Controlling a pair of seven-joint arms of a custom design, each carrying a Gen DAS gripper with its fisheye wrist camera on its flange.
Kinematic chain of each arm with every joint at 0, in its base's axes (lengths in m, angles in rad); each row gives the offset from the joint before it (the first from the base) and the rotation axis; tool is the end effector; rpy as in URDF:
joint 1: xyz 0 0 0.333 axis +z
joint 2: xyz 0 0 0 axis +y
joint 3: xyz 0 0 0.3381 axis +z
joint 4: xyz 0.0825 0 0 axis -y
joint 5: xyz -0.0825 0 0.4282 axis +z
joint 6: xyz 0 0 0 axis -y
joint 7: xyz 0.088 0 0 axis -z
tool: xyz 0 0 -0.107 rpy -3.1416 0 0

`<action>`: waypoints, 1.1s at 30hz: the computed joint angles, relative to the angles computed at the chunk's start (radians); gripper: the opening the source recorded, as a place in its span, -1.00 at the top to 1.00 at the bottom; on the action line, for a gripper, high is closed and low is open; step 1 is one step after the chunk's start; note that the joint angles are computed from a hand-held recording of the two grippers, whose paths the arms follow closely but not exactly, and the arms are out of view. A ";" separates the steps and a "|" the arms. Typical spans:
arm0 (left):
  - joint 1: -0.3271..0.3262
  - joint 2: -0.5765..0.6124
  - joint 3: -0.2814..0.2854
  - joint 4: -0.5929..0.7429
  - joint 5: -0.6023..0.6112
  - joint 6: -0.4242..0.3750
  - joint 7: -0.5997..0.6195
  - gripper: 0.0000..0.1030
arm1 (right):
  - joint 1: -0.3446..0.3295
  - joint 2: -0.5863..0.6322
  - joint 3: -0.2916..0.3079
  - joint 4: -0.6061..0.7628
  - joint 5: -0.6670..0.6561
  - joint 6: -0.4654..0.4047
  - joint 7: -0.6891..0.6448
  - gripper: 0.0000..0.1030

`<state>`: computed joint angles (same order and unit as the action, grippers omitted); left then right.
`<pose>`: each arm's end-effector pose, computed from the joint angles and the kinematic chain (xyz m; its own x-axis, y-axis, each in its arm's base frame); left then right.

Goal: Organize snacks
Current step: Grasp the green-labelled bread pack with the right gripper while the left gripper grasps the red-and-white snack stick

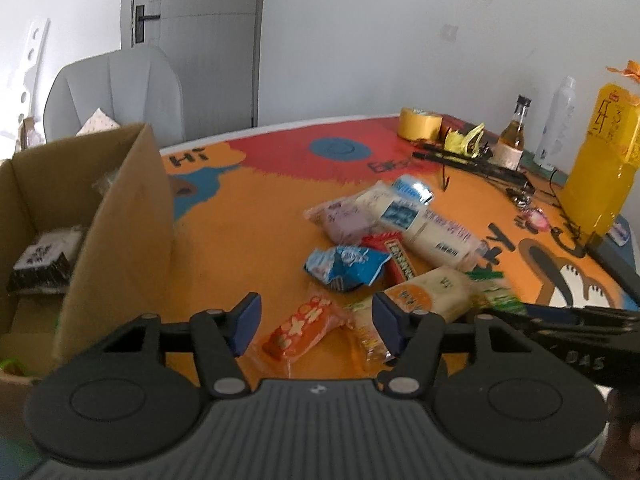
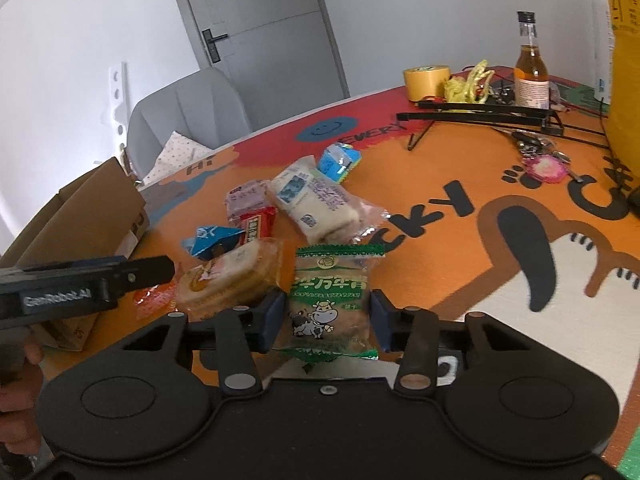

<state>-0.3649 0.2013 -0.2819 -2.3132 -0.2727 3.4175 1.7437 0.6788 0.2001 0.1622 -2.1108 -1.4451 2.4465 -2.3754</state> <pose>0.5010 -0.3344 0.3527 -0.5019 -0.8612 0.0803 -0.5709 0.2602 -0.7787 0.4168 0.4618 0.3282 -0.2320 -0.9360 -0.2649 -0.5498 0.3508 -0.7581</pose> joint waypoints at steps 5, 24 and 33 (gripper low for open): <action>0.061 0.013 -0.048 -0.002 0.053 -0.004 -0.042 -0.04 | 0.002 -0.008 0.005 -0.006 0.044 -0.017 -0.035 0.14; 0.121 0.000 -0.087 -0.009 0.145 -0.081 -0.118 0.50 | 0.021 0.023 -0.011 0.036 0.066 -0.034 -0.110 0.10; 0.349 -0.036 -0.292 -0.052 0.275 -0.062 -0.216 0.65 | 0.032 -0.002 0.005 0.020 0.062 -0.087 -0.079 0.11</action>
<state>-0.0154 0.1650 -0.5737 -2.3653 0.0019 3.3551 1.5275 0.7113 0.1980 0.1669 -2.0904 -1.3830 2.3598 -2.4547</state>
